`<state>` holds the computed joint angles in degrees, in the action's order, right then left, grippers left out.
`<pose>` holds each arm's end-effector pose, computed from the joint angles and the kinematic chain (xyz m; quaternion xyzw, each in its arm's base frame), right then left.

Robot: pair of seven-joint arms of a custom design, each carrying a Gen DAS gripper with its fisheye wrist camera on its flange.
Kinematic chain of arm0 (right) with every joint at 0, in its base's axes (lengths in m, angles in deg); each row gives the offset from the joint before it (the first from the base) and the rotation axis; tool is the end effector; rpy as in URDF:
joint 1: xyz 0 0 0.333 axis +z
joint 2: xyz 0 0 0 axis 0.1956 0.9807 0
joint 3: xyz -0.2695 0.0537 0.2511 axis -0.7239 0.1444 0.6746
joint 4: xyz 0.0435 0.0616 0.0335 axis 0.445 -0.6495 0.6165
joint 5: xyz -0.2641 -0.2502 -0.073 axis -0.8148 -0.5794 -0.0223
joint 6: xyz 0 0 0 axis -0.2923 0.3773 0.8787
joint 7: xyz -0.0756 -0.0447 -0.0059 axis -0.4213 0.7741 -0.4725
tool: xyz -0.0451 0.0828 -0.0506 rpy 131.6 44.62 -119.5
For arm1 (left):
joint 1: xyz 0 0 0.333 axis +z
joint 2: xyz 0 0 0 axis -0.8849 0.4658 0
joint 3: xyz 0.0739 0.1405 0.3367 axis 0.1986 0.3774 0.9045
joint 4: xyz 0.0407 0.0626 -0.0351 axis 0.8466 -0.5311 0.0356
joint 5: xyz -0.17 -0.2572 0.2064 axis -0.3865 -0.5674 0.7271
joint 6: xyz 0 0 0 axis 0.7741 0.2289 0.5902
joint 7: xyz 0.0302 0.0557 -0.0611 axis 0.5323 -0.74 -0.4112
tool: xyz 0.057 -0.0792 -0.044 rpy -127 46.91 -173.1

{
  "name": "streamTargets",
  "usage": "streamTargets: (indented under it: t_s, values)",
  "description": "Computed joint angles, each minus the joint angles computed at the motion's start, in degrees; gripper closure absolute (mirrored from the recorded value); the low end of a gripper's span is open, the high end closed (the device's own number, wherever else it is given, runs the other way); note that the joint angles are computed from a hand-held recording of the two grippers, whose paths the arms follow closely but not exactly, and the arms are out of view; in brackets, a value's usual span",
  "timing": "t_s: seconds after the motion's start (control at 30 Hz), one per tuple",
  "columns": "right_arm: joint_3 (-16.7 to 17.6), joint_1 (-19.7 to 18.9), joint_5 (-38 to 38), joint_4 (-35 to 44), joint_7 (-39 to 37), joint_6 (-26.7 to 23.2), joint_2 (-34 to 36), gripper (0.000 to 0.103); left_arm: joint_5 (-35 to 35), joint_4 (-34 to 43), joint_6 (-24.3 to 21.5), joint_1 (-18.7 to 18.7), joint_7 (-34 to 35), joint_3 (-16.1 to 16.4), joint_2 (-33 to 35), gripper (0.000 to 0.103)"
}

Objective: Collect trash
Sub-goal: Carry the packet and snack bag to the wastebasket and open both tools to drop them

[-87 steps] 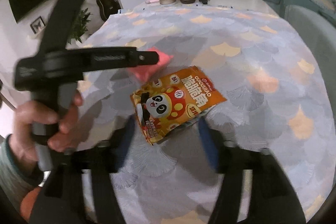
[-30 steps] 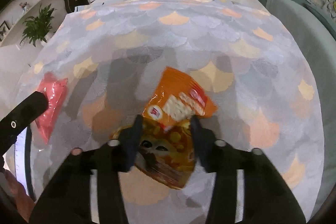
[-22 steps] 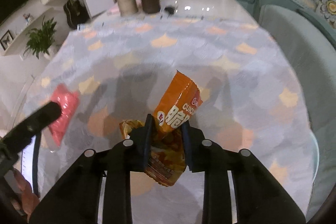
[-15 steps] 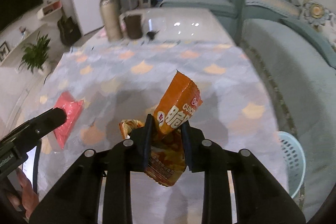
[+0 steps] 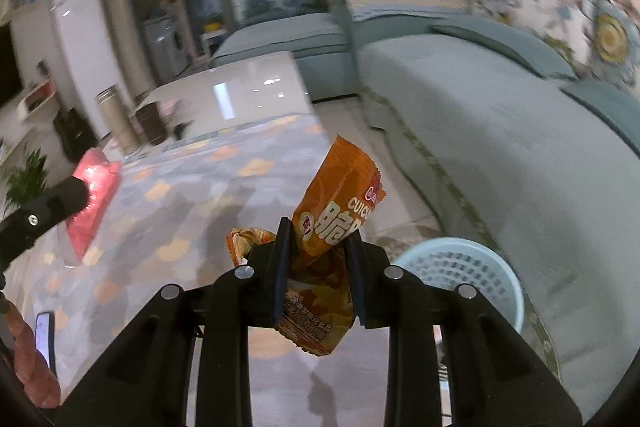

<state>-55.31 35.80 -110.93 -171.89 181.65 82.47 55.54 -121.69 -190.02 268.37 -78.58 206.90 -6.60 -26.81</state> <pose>0.5478 0.2991 0.5712 -0.6918 0.5865 -0.2250 0.3560 0.5125 -0.1744 0.5814 -0.6048 0.6112 -0.4764 0.1838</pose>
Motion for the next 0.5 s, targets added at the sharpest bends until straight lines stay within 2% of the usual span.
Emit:
streamTargets:
  t_s: [0.03, 0.1, 0.13, 0.2, 0.27, 0.4, 0.5]
  values:
    - [-0.5, -0.7, 0.4, -0.8, 0.2, 0.4, -0.3, 0.080, 2.6, 0.6, -0.4, -0.1, -2.3, -0.1, 0.8, 0.060]
    - [-1.1, -2.4, 1.8, -2.9, -0.1, 1.5, -1.2, 0.080, 17.5, 1.4, -0.4, -0.3, -15.6, 0.1, 3.7, 0.060]
    - [-1.2, -3.3, 2.7, -3.7, -0.6, 1.8, -1.4, 0.080, 22.4, 2.7, -1.2, -0.8, -19.8, 0.5, 5.5, 0.060]
    - [-1.9, -4.7, 3.3, -5.4, 0.0, 2.3, -1.6, 0.080, 23.4, 5.5, -2.9, 0.2, -20.6, -1.3, 8.2, 0.060]
    - [-1.2, -7.3, 8.8, -7.4, -3.3, 3.4, -1.3, 0.080, 24.3, 8.8, -5.1, 1.2, -21.4, -3.4, 11.4, 0.060]
    - [-0.2, -10.5, 17.9, -8.9, -8.5, 2.9, 0.8, 0.079, 20.8, 14.8, -9.0, 6.6, -18.3, -11.5, 17.9, 0.060]
    - [0.4, -12.0, 23.8, -9.4, -12.0, 1.6, 2.7, 0.075, 23.2, 16.7, -10.5, 7.3, -20.3, -13.4, 21.1, 0.060]
